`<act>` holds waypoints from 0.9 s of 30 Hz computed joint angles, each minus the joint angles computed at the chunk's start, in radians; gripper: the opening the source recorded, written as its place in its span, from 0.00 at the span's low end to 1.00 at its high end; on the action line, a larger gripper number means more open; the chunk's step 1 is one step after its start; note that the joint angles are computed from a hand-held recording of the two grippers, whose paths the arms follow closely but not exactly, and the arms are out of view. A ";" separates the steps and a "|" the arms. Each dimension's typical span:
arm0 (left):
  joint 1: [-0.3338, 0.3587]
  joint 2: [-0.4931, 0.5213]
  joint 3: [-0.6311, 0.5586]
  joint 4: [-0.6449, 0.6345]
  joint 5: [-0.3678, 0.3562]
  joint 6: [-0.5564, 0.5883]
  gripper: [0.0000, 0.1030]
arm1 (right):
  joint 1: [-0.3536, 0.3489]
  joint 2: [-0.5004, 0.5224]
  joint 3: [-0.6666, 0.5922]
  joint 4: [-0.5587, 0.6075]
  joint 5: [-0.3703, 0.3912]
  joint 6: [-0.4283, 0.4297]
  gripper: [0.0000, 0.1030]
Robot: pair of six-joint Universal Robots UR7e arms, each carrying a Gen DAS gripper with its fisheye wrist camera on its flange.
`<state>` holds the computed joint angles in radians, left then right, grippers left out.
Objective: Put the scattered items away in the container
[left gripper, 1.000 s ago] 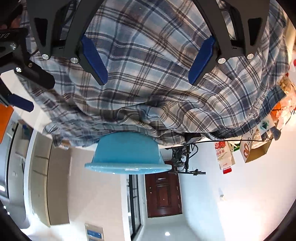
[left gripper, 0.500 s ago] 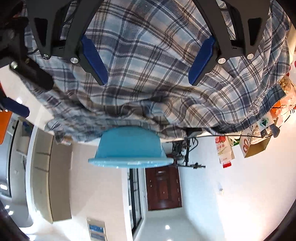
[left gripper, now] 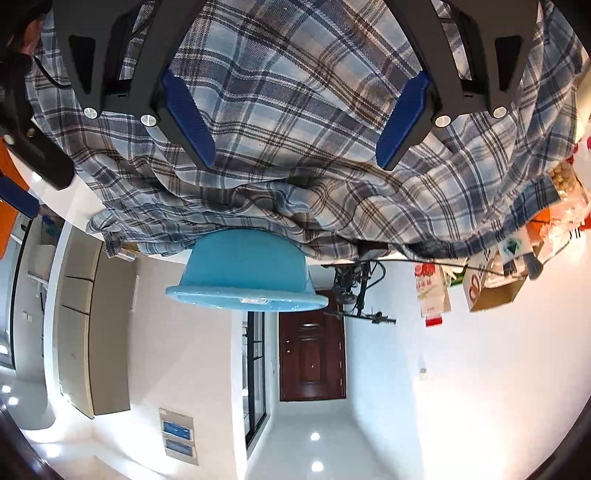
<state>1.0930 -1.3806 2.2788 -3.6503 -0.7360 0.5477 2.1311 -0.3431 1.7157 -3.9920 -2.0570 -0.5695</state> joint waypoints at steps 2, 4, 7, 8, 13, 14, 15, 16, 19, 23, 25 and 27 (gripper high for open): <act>-0.010 0.010 0.006 -0.035 0.003 0.035 0.88 | 0.000 -0.001 0.003 -0.002 0.001 0.001 1.00; -0.016 0.010 0.017 -0.063 -0.011 0.060 0.88 | 0.000 -0.001 0.003 -0.004 0.001 -0.001 1.00; -0.025 -0.001 0.041 -0.137 -0.046 0.088 0.88 | -0.001 -0.002 0.003 -0.003 0.002 0.000 1.00; -0.026 -0.010 0.054 -0.173 -0.071 0.096 0.88 | 0.000 -0.001 0.003 -0.003 0.002 0.000 1.00; -0.018 -0.052 0.102 -0.325 -0.175 0.095 0.88 | -0.001 -0.001 0.003 -0.003 0.002 0.000 1.00; -0.013 -0.059 0.107 -0.340 -0.192 0.086 0.88 | -0.001 -0.001 0.003 -0.003 0.002 0.000 1.00; -0.010 -0.064 0.108 -0.345 -0.200 0.078 0.88 | -0.001 -0.001 0.003 -0.003 0.002 0.000 1.00; -0.005 -0.069 0.108 -0.344 -0.208 0.070 0.88 | -0.001 -0.001 0.003 -0.003 0.002 -0.001 1.00; 0.000 -0.076 0.102 -0.317 -0.212 0.055 0.88 | -0.001 -0.001 0.002 -0.002 0.001 0.000 1.00; -0.001 -0.069 0.083 -0.247 -0.184 0.047 0.88 | -0.001 0.000 0.002 -0.003 0.002 0.000 1.00; -0.001 -0.060 0.067 -0.209 -0.151 0.036 0.88 | -0.001 0.000 0.001 -0.002 0.002 0.000 1.00; -0.003 -0.046 0.053 -0.189 -0.114 0.030 0.88 | -0.001 0.000 0.001 -0.002 0.001 0.000 1.00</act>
